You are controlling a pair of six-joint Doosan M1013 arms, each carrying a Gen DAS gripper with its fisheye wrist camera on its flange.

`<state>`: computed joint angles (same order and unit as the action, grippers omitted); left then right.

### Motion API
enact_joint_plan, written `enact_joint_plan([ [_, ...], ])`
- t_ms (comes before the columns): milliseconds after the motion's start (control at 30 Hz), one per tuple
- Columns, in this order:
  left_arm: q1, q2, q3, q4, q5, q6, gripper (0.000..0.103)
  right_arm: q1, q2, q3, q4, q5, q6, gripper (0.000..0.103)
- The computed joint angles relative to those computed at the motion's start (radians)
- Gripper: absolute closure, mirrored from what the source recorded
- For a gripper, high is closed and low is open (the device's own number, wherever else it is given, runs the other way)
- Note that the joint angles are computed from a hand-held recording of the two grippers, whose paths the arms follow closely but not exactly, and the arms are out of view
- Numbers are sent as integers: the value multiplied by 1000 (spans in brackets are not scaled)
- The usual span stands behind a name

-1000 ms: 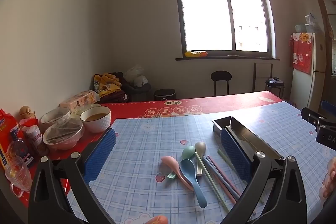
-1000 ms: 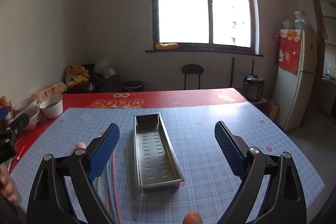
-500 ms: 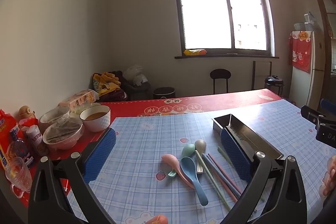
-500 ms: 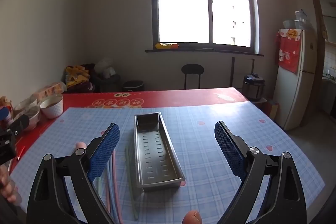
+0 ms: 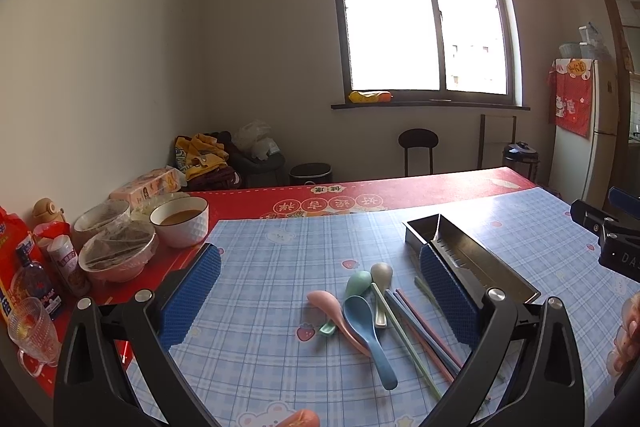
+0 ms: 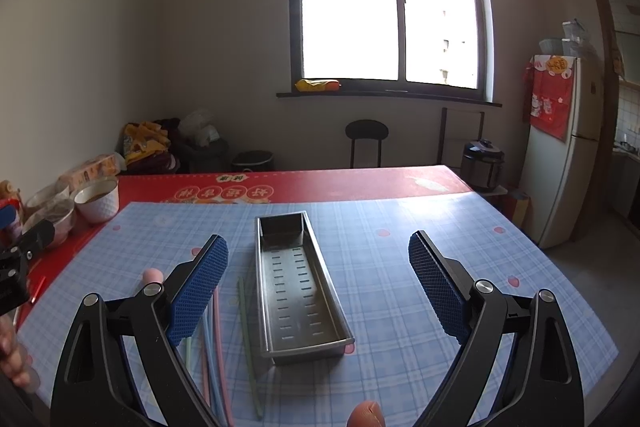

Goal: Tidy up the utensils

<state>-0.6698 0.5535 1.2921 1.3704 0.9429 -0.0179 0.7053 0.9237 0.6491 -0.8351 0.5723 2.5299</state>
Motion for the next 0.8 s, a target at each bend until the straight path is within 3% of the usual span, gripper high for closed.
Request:
enact_joint_plan([
  [800,2,-3,4,-7,-2,-1,5,0,1,1,-5,0,7,14],
])
